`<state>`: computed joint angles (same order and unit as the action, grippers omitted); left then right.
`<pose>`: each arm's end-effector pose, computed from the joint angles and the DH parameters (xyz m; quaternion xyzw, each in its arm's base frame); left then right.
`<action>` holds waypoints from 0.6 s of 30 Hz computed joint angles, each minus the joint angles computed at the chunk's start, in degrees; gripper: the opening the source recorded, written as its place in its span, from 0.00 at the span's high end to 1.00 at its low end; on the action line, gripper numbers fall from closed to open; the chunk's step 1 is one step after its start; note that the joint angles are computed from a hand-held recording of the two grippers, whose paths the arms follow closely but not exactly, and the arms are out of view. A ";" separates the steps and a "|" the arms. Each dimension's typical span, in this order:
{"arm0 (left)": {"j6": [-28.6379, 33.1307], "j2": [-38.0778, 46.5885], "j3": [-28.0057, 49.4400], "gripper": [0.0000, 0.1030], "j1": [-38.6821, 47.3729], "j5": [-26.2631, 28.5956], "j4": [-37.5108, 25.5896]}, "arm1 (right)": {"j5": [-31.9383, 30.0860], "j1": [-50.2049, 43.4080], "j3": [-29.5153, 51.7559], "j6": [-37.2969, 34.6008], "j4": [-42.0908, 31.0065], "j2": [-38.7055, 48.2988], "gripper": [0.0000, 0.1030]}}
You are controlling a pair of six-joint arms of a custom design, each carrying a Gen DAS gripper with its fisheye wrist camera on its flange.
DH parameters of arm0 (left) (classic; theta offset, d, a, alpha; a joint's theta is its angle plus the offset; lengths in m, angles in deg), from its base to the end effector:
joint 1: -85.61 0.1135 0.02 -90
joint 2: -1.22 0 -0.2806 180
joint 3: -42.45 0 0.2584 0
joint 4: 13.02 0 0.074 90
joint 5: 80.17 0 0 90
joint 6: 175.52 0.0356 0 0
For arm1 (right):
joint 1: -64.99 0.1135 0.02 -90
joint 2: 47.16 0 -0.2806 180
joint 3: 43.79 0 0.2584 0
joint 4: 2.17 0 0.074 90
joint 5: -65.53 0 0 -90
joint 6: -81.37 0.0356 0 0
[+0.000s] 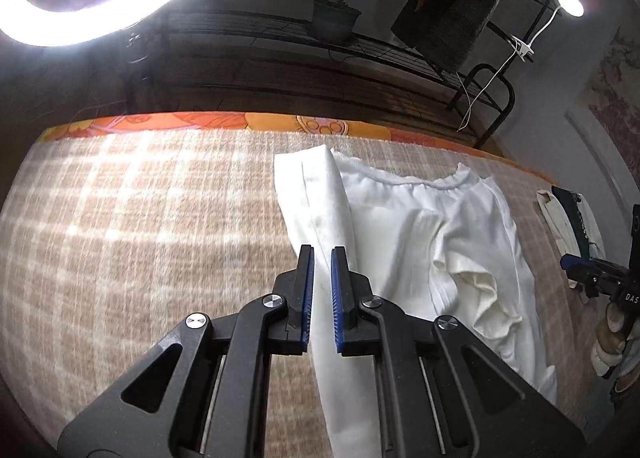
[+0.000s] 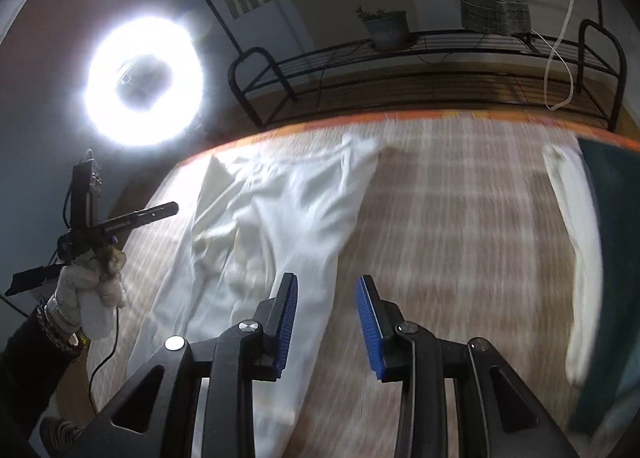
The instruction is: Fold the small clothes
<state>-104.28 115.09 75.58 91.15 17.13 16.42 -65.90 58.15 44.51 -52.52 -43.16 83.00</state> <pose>0.2428 0.0190 0.0298 -0.1776 0.9249 -0.0977 0.3216 0.4059 -0.0250 0.0556 -0.3175 0.8782 0.2940 0.2039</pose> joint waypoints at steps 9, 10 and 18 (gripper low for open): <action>5.08 10.34 12.97 0.95 -3.60 -6.55 -5.71 | 1.41 7.95 12.94 10.08 1.86 7.74 0.69; 5.30 10.25 12.87 0.95 -3.66 -6.68 -5.55 | 1.52 8.34 14.42 10.52 1.39 8.77 0.69; 3.75 8.01 11.53 0.74 5.82 0.53 -4.02 | 0.76 8.74 28.61 15.51 -3.90 18.34 0.61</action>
<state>-100.53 123.10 87.11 96.97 17.67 12.40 -65.14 66.89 73.12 -37.01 -47.06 101.33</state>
